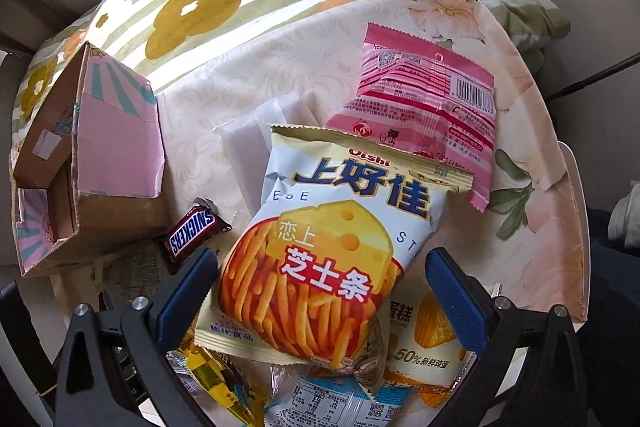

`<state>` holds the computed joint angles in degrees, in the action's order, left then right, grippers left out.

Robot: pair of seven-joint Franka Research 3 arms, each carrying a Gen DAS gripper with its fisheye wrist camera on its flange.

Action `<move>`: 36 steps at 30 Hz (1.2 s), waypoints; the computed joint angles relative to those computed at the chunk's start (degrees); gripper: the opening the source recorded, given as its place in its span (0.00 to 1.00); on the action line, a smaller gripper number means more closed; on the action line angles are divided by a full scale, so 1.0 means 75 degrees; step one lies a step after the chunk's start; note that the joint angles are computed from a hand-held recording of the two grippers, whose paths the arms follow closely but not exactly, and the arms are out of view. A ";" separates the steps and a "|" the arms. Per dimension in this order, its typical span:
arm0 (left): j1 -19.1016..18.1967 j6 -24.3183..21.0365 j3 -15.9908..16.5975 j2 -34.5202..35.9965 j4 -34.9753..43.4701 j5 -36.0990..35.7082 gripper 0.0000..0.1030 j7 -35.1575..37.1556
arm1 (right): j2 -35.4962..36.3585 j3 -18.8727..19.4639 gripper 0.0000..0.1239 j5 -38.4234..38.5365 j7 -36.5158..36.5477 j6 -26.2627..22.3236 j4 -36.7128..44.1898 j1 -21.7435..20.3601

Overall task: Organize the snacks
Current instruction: 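Lower the left tool onto the white-green printed bag while the right tool reaches the yellow Oishi bag, then close the left tool on the white-green bag while the right tool grasps the Oishi bag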

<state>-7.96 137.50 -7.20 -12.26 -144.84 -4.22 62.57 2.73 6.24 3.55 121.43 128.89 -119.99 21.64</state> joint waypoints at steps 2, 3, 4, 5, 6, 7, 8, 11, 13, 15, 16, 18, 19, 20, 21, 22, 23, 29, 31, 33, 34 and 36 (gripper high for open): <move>0.0019 0.0000 -0.0001 0.0191 0.0108 0.0016 1.00 -0.0010 | 0.0163 -0.0016 0.83 0.0047 0.0036 -0.0094 0.0145 -0.0008; 0.0039 -0.0004 0.0000 0.0265 0.0152 0.0016 1.00 -0.0034 | 0.0243 -0.0027 0.83 0.0036 0.0071 -0.0149 0.0218 -0.0006; 0.0050 0.0025 0.0008 0.0325 0.0175 -0.0031 1.00 -0.0029 | 0.0316 -0.0040 0.83 -0.0002 0.0124 -0.0203 0.0286 0.0001; 0.0073 0.0043 0.0016 0.0399 0.0227 -0.0038 0.99 -0.0008 | 0.0392 -0.0051 0.83 -0.0038 0.0165 -0.0255 0.0363 0.0011; 0.0104 0.0037 0.0004 0.0461 0.0266 0.0024 1.00 -0.0036 | 0.0446 -0.0065 0.83 -0.0077 0.0194 -0.0284 0.0408 0.0019; 0.0135 0.0030 0.0001 0.0544 0.0312 0.0080 0.99 -0.0034 | 0.0489 -0.0077 0.83 -0.0127 0.0229 -0.0290 0.0433 0.0031; 0.0149 0.0025 -0.0009 0.0617 0.0351 0.0100 0.97 -0.0007 | 0.0551 -0.0082 0.83 -0.0140 0.0245 -0.0289 0.0482 0.0042; 0.0196 0.0317 -0.0014 0.0960 0.0459 0.0024 0.85 0.0156 | 0.0648 -0.0107 0.77 -0.0112 0.0246 -0.0264 0.0506 0.0056; 0.0198 0.0569 -0.0075 0.0963 0.0400 0.0090 0.79 0.0225 | 0.0693 -0.0116 0.70 -0.0094 0.0205 -0.0292 0.0509 0.0062; 0.0187 0.0715 -0.0126 0.0951 0.0346 0.0194 0.76 0.0186 | 0.0648 -0.0131 0.63 -0.0169 0.0199 -0.0222 0.0429 0.0077; 0.0182 0.0804 -0.0140 0.0940 0.0311 0.0228 0.75 0.0160 | 0.0602 -0.0138 0.61 -0.0245 0.0226 -0.0168 0.0373 0.0088; 0.0174 0.0957 -0.0162 0.0926 0.0244 0.0321 0.69 0.0069 | 0.0494 -0.0134 0.57 -0.0296 0.0170 -0.0045 0.0236 0.0084; 0.0170 0.1023 -0.0172 0.0922 0.0224 0.0377 0.68 0.0013 | 0.0398 -0.0129 0.55 -0.0279 0.0122 0.0029 0.0126 0.0071; 0.0138 0.1033 -0.0204 0.0816 0.0145 0.0399 0.65 -0.0073 | 0.0340 -0.0122 0.52 -0.0273 0.0092 0.0094 0.0061 0.0061; 0.0108 0.1087 -0.0220 0.0767 0.0086 0.0397 0.64 -0.0142 | 0.0277 -0.0113 0.51 -0.0240 0.0035 0.0170 -0.0008 0.0047; 0.0084 0.1126 -0.0216 0.0700 0.0027 0.0376 0.62 -0.0177 | 0.0252 -0.0093 0.50 -0.0216 -0.0002 0.0249 -0.0048 0.0047; 0.0059 0.1195 -0.0223 0.0626 -0.0052 0.0394 0.60 -0.0231 | 0.0185 -0.0081 0.48 -0.0200 -0.0055 0.0319 -0.0119 0.0042; -0.0186 0.1227 -0.0365 -0.0409 -0.0673 0.0636 0.54 -0.0833 | -0.0327 0.0024 0.44 -0.0296 -0.0341 0.0801 -0.0589 0.0049; -0.0255 0.1287 -0.0414 -0.0767 -0.0918 0.0817 0.53 -0.1141 | -0.0546 0.0062 0.44 -0.0316 -0.0471 0.0969 -0.0783 0.0039; -0.0304 0.1307 -0.0459 -0.1063 -0.1057 0.0998 0.53 -0.1461 | -0.0760 0.0098 0.44 -0.0324 -0.0618 0.1102 -0.0972 0.0021; -0.0332 0.1294 -0.0518 -0.1217 -0.1124 0.1107 0.53 -0.1659 | -0.0860 0.0115 0.44 -0.0282 -0.0714 0.1195 -0.1072 0.0014; -0.0396 0.1195 -0.0510 -0.1568 -0.1232 0.1257 0.53 -0.1858 | -0.1041 0.0148 0.43 -0.0205 -0.0880 0.1335 -0.1226 -0.0001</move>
<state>-10.93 146.46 -11.03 -24.02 -154.08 5.20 48.63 -5.07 7.35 2.01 114.83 138.90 -129.19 21.64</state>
